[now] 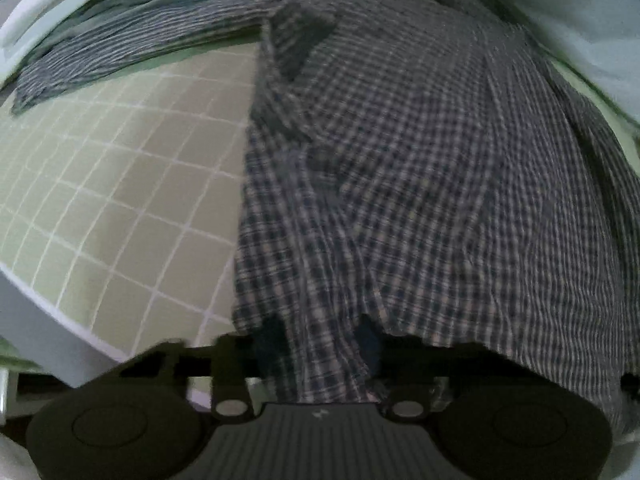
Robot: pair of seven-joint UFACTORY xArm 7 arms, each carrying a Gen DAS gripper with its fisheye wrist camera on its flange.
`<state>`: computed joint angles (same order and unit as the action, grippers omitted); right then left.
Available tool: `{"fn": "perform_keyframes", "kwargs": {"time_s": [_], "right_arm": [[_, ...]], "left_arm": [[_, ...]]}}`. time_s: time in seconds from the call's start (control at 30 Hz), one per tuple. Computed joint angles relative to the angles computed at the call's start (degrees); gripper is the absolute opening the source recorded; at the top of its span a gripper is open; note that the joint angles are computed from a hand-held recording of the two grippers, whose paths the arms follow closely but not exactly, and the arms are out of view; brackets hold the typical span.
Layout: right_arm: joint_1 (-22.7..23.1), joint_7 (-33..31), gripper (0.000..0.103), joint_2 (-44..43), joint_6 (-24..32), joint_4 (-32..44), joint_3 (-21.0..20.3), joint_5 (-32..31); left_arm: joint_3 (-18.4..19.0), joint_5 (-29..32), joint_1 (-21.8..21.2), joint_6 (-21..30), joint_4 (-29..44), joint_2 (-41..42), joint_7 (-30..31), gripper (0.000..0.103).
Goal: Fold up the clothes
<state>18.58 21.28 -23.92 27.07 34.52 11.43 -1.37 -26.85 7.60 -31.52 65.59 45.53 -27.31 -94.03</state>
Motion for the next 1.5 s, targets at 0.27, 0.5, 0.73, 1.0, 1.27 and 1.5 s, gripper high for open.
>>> {"fn": "perform_keyframes", "kwargs": {"time_s": [0.27,0.5,0.73,1.0,1.27,1.5], "right_arm": [[4.72,-8.62,0.004,-2.85,-4.74,-0.87,-5.49,9.8],[5.45,-9.79,0.003,-9.45,-4.49,1.44,-7.97,14.94],[3.62,-9.25,0.005,-9.61,-1.66,4.04,-7.12,16.35],[-0.56,-3.32,0.055,-6.94,6.78,2.95,-1.18,6.93],[-0.41,-2.63,0.082,-4.66,4.49,3.83,-0.8,4.65],[0.81,-3.14,0.085,-2.3,3.34,4.54,-1.62,5.81]], "left_arm": [[-1.7,0.3,0.95,6.42,-0.84,-8.64,-5.28,0.0],[-2.82,1.21,4.83,14.75,0.61,-20.21,-6.15,0.0],[-4.67,-1.65,9.08,17.65,0.32,-24.62,-4.71,0.004],[-5.91,-5.37,8.6,23.57,1.74,-19.57,-4.76,0.044],[-6.81,-1.74,8.79,20.38,5.45,-14.43,-3.62,0.076],[-6.03,-0.88,6.51,17.84,6.43,-5.71,-1.62,0.081]]}}
